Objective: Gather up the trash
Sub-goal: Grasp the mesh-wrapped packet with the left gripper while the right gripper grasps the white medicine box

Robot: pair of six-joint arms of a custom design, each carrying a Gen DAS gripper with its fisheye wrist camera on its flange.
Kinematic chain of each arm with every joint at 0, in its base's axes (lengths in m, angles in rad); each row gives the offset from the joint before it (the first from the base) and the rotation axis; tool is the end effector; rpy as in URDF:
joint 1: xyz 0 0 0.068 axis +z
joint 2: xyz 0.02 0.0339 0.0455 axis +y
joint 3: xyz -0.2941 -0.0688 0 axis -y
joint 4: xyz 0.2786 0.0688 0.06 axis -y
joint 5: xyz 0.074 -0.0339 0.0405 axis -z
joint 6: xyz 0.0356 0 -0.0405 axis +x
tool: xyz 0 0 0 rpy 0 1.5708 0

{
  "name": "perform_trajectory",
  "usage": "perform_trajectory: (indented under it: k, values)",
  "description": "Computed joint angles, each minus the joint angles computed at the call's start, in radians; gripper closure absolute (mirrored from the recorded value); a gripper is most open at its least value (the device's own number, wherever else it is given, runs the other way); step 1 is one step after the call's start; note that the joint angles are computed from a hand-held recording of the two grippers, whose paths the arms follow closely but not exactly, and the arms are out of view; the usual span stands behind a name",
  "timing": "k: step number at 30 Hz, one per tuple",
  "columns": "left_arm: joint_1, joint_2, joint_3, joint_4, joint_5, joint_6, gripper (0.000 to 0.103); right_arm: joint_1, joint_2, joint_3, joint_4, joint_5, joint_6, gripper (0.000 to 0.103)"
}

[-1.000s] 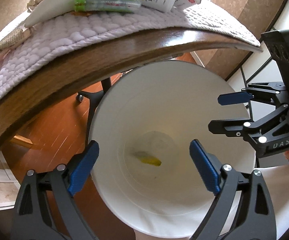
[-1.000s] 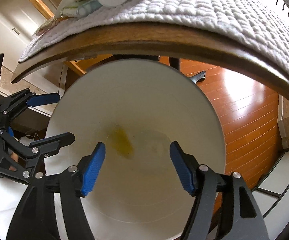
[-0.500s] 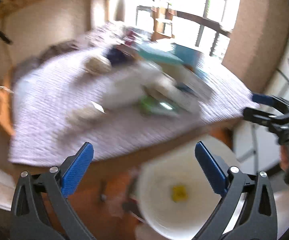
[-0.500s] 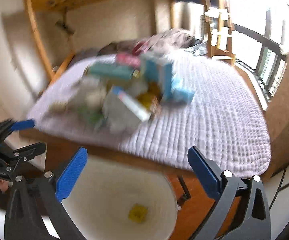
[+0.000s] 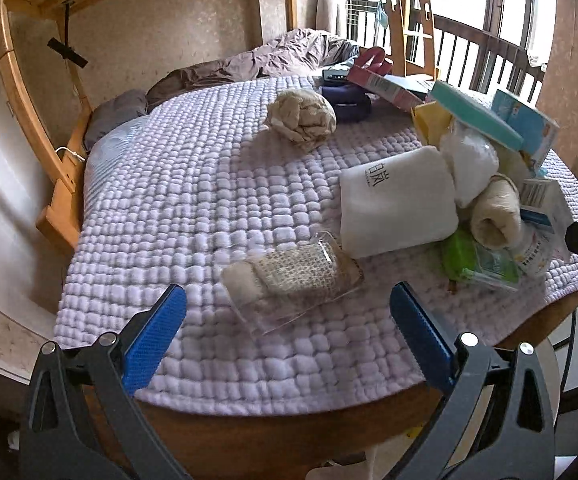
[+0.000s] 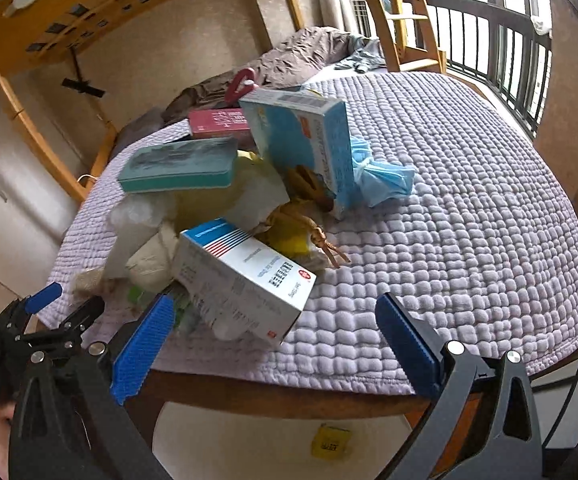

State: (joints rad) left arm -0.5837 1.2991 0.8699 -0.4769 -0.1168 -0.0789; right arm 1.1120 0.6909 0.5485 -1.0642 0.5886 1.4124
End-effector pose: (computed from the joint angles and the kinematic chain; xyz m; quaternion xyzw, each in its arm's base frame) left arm 0.2416 -0.1546 0.2494 0.2172 0.9185 -0.0538 0.3259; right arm 0.0684 0.0939 0.2240 0.1928 0.9227 0.0785 0.3244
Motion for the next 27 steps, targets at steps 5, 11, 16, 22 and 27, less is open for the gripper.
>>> perform_trajectory:
  k: [5,11,16,22,27]
  values:
    - [-0.004,0.031,-0.006,0.025,-0.028,0.025,0.001,-0.131,0.03,-0.002,0.092,-0.046,-0.128,0.004]
    - [0.012,0.054,0.007,0.046,-0.006,0.029,0.001,-0.262,0.081,-0.005,0.219,-0.122,-0.226,0.004]
    - [0.018,0.056,0.008,0.056,0.0,0.04,0.001,-0.343,0.024,-0.034,0.288,-0.19,-0.25,0.004]
    - [0.018,0.049,-0.006,0.076,0.002,0.044,0.001,-0.464,-0.033,-0.072,0.351,-0.284,-0.284,0.004]
    - [0.027,0.044,-0.011,0.082,0.036,0.052,0.01,-0.449,-0.034,-0.081,0.371,-0.29,-0.258,0.014]
